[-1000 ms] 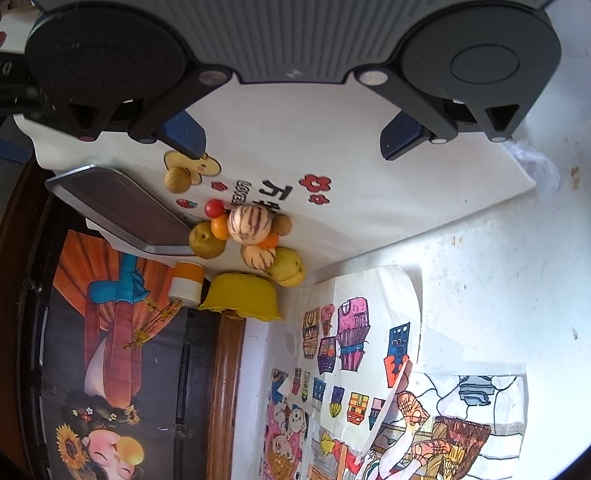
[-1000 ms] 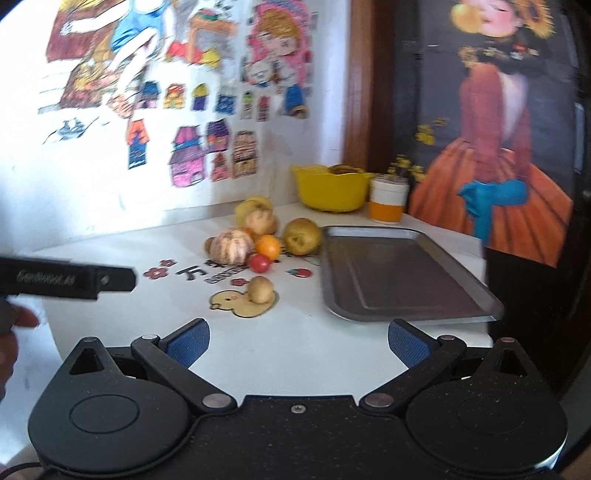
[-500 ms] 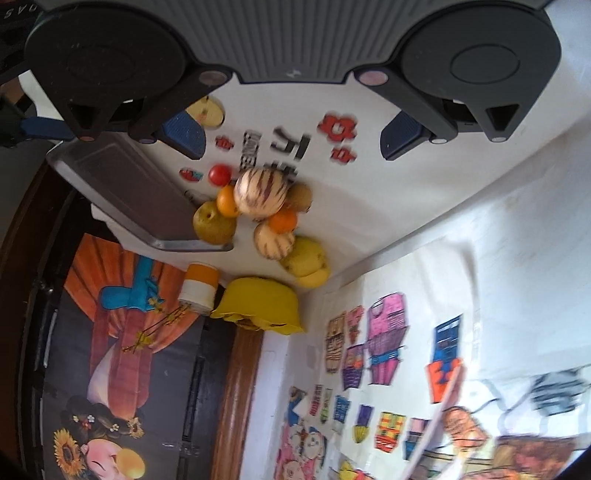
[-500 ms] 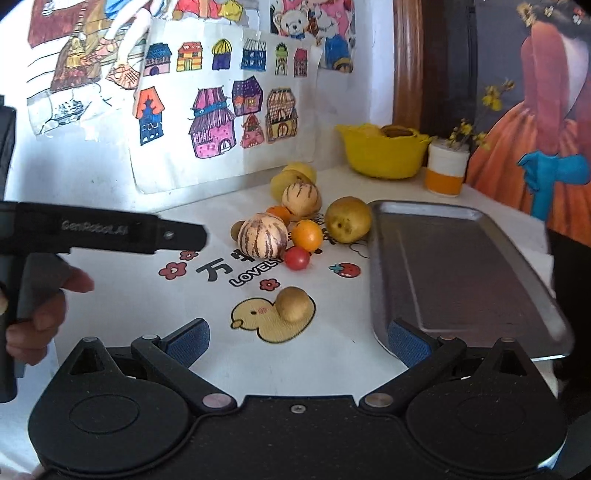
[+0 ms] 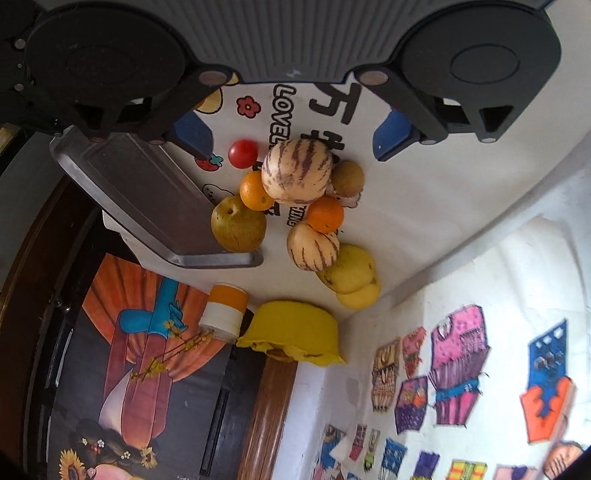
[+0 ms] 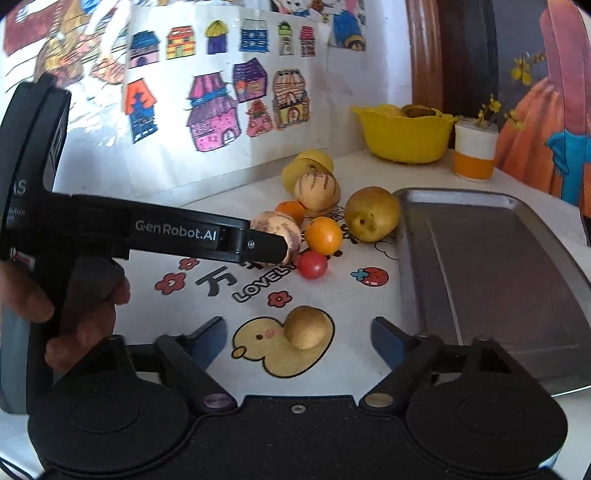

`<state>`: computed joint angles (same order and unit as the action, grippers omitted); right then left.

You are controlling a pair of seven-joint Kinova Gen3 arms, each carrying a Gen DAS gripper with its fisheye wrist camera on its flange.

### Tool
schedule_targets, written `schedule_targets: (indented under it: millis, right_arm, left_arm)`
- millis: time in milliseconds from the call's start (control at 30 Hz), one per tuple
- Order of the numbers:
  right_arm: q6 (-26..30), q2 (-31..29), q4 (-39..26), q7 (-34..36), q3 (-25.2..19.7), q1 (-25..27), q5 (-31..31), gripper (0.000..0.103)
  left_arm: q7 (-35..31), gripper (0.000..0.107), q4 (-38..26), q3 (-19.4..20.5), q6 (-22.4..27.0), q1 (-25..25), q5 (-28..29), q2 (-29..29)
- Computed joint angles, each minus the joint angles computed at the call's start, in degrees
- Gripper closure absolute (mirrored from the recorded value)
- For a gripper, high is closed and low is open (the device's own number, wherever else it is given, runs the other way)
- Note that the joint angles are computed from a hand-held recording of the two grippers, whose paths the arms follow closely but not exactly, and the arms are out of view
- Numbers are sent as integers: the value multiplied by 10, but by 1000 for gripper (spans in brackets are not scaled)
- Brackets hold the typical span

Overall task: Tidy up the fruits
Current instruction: 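Move left tool to the striped melon while right tool moves to a small brown fruit, then close left tool on the striped melon while right tool closes on the small brown fruit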

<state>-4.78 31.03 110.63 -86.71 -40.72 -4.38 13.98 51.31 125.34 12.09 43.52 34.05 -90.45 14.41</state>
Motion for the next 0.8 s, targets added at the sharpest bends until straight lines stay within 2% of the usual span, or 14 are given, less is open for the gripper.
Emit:
schedule_targets:
  millis: [167,400,633,700,733,800]
  right_arm:
    - [25,24,-19,1,-31,26,-7,43]
    - [18,29,-21,18,-28,24,-22,55]
    - [13,31,-22,29,-25,19,-24,61]
    - [12,31,-21,32,-25,19,-20,66]
    - [8,30,-19,33,-24,17,-20,73]
    - [7,29,-18,31,-21,15,-19,74]
  left_arm:
    - [14,28,-7,-7,-27,-17,-10,8]
    - [43,47,-13,-15,-56,-38,-25,15]
    - [64,49,-20,-21,-81,-56,-26,18]
    - [57,49,-23,-22,-80,-56,-21,21]
    - [50,49,-27,-22,-79,-56,-15,23]
    - [39,49,-32,-24,-74,-52,-5,26]
